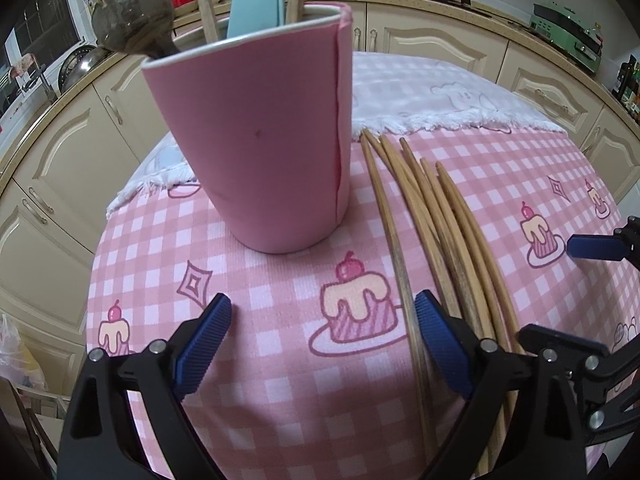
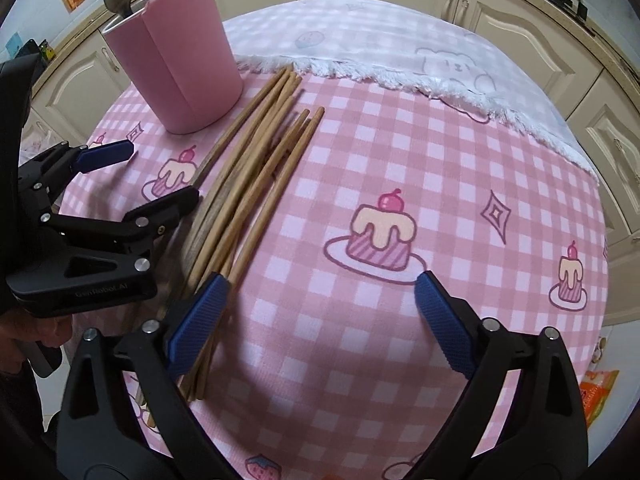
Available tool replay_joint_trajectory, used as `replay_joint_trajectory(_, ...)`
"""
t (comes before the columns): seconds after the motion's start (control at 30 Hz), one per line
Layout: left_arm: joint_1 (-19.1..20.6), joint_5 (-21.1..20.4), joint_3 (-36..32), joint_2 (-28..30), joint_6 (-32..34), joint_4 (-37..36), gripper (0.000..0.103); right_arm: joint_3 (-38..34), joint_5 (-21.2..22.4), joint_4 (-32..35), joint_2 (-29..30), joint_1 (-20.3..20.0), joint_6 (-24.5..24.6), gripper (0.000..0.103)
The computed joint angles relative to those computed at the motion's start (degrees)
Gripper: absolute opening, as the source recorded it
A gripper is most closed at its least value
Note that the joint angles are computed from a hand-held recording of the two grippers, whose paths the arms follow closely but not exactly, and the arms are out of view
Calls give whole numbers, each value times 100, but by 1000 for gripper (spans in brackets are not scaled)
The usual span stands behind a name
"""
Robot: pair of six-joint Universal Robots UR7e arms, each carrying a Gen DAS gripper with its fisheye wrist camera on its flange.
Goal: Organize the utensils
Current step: 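Grasp one chopstick with each gripper, then lift both chopsticks and lower them into the pink cup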
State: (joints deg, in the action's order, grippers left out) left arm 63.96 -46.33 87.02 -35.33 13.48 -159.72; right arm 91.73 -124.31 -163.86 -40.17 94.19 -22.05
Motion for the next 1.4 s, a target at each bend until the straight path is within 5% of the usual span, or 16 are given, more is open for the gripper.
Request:
replay_joint_trajectory(0.23,-14,15,-81,50,-9,52,90,-146,-411,-72,211,85,-196,87)
replay_joint_trajectory(0.53,-51,27,-271,117,-66,362,83,-447,-241,396,168,8,219,53)
replay_joint_trajectory(0.67,-55,-71,-585,215,-324,851,69,-939,-327,882,396,61,309,53)
replay_joint_trajectory(0.77,-62,-142,-787,309,-405,1071,56,-1219,-409,985,550,82,340,38)
replay_joint_trajectory(0.83,-74,-208,-869,359,-400,1139,42,-1336,-462,965,621,94,273,27)
replay_joint_trajectory(0.9,-81,-324,-928,378,-428,1213,14,-1337,-413,901,624,76,175,9)
replay_joint_trajectory(0.97,-78,-427,-931,366,-471,1268,5,-1226,-300,797,570,61,119,6)
replay_joint_trajectory(1.4,-103,-1136,200,-352,-116,-171,5,-23,1520,-468,-410,-213,174,5)
